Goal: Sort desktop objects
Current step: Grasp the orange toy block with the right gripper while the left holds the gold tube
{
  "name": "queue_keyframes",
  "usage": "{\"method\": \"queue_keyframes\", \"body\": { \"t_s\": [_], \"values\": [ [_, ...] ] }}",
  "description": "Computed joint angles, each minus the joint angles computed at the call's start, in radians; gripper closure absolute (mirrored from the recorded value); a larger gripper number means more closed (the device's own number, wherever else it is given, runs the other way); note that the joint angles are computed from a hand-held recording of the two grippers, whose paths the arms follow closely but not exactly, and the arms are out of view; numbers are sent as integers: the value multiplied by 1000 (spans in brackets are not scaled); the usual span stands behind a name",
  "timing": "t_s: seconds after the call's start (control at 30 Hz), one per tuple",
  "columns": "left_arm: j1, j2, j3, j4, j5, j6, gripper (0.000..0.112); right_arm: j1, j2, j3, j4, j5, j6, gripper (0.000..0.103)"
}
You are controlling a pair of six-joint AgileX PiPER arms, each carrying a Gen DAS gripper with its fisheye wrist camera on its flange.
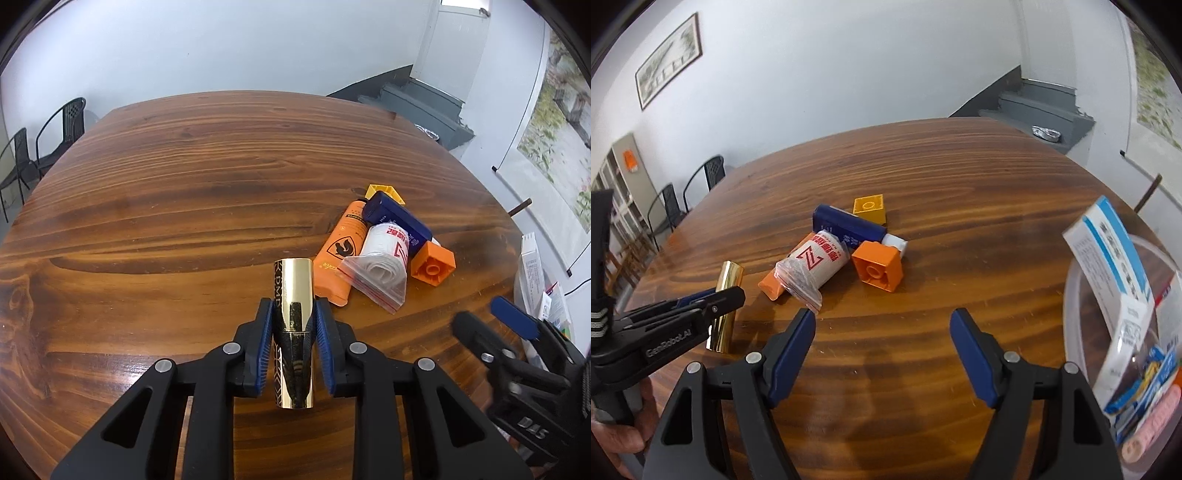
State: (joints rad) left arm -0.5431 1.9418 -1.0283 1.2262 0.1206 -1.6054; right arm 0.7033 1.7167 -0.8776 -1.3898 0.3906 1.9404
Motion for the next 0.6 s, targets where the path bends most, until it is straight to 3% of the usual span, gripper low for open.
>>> {"method": "queue_keyframes", "body": {
  "t_s": [0.1,0.2,0.33,0.43,0.53,0.6],
  "values": [
    [8,-13,9,31,-11,-33,87,-33,54,-88,167,-33,-212,30],
    [15,-24,20,140,-17,-148,87,-59,110,-170,293,-16,-345,33],
    [21,-22,16,31,-27,-49,87,-90,185,-285,482,3,-541,39],
    [16,-17,12,-10,-26,-8,87,-91,228,-339,526,42,-578,47],
    [17,-19,12,-23,-35,9,87,-99,236,-339,523,38,-586,61],
    [12,-21,14,67,-29,-76,87,-108,220,-312,512,9,-568,62]
  ]
}}
